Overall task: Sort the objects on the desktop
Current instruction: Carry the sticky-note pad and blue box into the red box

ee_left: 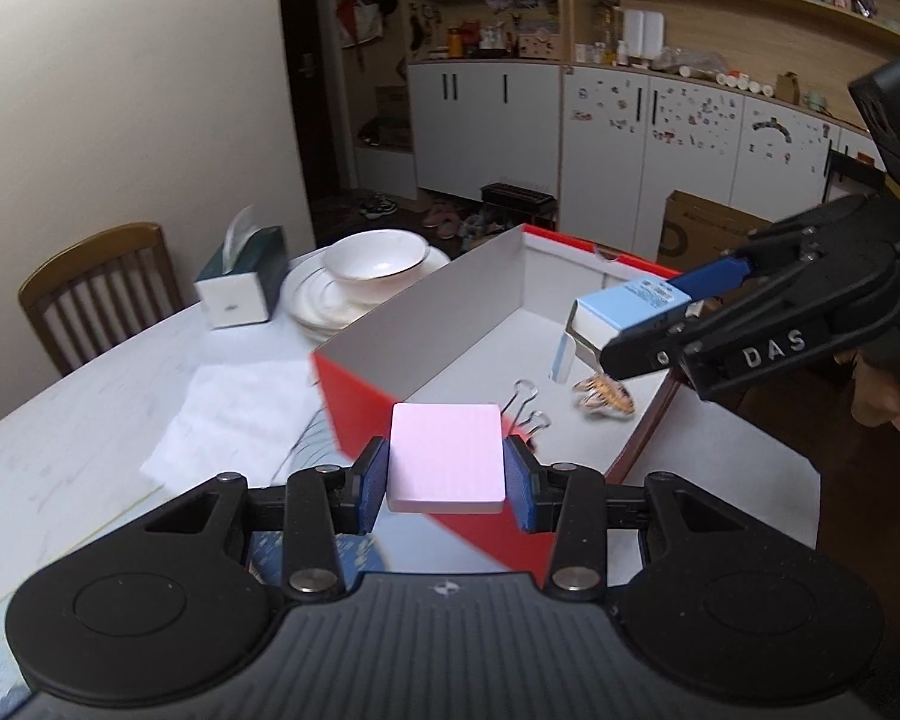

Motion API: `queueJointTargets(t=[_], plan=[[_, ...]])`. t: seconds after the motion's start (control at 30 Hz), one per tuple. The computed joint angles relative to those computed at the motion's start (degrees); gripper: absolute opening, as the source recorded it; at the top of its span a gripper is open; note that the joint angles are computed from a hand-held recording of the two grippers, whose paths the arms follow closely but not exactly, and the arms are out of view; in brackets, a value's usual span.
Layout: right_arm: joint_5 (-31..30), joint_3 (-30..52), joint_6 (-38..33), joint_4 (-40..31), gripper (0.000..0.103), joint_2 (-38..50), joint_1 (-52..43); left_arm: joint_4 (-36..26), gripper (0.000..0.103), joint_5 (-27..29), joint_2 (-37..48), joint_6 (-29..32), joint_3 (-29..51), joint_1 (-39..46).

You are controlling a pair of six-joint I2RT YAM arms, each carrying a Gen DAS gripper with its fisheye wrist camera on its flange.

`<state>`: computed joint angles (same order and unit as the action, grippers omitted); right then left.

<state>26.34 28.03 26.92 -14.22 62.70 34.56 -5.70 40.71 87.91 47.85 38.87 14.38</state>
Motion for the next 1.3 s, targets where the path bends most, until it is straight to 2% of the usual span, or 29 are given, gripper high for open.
queueJointTargets(t=[0.2, 0.37, 0.53, 0.73, 0.97, 1.3], plan=[[-7.66, -2.39, -9.71, 3.10, 0.070, -2.22, -13.29, 5.53, 0.039, -6.68, 1.37, -6.30, -0.33, -9.48], [-13.83, -2.26, -16.75, 7.04, 0.070, 1.03, -22.12, 9.81, 0.039, -12.72, 4.71, -10.07, 1.68, -16.05], [-18.29, -0.05, -22.07, 10.49, 0.070, 7.72, -27.55, 10.83, 0.039, -18.16, 10.40, -12.55, 6.82, -20.48], [-22.12, 4.30, -25.18, 12.40, 0.070, 18.19, -30.90, 9.96, 0.039, -23.30, 18.20, -14.17, 14.67, -23.86], [-23.90, 10.45, -30.37, 12.26, 0.070, 29.34, -32.54, 1.24, 0.039, -27.80, 29.85, -14.88, 28.61, -25.88], [-25.90, 19.57, -33.18, 4.27, 0.070, 39.36, -33.78, -10.40, 0.039, -33.44, 40.92, -14.53, 43.24, -27.89]])
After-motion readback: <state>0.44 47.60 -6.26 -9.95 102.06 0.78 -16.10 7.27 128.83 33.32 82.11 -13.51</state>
